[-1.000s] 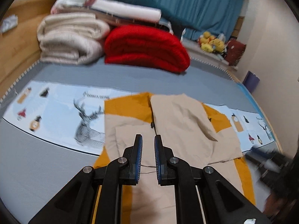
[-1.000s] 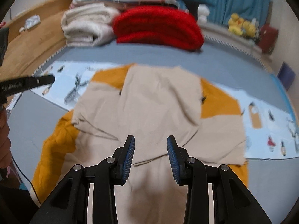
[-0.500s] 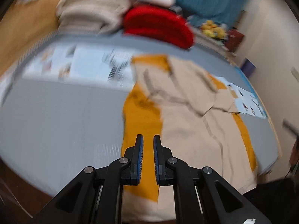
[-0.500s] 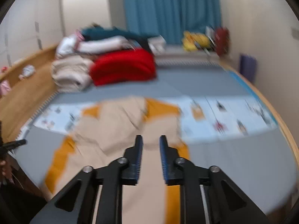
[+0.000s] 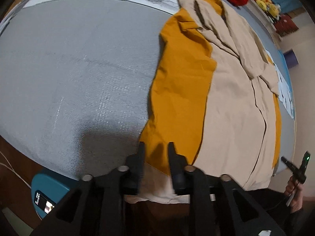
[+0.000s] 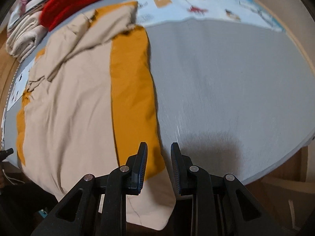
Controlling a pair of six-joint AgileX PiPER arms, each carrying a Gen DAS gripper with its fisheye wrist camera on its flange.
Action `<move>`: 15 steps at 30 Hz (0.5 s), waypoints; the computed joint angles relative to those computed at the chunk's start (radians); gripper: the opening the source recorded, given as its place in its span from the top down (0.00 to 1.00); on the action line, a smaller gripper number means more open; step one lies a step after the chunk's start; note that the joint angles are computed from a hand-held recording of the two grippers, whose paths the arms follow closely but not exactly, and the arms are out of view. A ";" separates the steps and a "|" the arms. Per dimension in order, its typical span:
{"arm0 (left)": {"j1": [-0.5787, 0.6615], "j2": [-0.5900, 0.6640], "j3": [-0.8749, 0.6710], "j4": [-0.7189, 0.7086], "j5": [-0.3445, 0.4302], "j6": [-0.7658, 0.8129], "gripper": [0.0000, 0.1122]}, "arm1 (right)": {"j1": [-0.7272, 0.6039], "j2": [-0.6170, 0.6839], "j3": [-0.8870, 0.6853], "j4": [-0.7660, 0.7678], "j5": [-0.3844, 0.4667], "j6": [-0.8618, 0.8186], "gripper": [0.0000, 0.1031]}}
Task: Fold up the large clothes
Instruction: 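Grasp the jacket hem with both grippers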
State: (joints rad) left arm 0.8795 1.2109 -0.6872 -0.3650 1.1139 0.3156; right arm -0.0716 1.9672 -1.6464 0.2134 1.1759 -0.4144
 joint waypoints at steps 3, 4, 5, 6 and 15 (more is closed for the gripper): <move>0.048 0.023 -0.001 -0.008 0.016 0.027 0.67 | 0.007 0.020 0.004 -0.020 0.007 0.003 0.72; 0.054 0.032 -0.001 -0.008 0.017 0.027 0.66 | 0.010 0.022 0.007 -0.029 0.010 0.007 0.68; 0.056 0.040 -0.001 -0.007 0.018 0.026 0.66 | 0.014 0.027 0.009 -0.038 0.013 0.009 0.66; 0.050 0.044 0.000 -0.007 0.017 0.020 0.66 | 0.018 0.033 0.010 -0.045 0.016 0.012 0.63; -0.048 0.096 0.009 0.050 -0.021 -0.038 0.62 | 0.037 0.066 0.024 -0.115 0.036 0.032 0.61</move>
State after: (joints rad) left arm 0.8313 1.3074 -0.6778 -0.3147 1.0934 0.2780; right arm -0.0348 2.0330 -1.6225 0.0988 1.2123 -0.3824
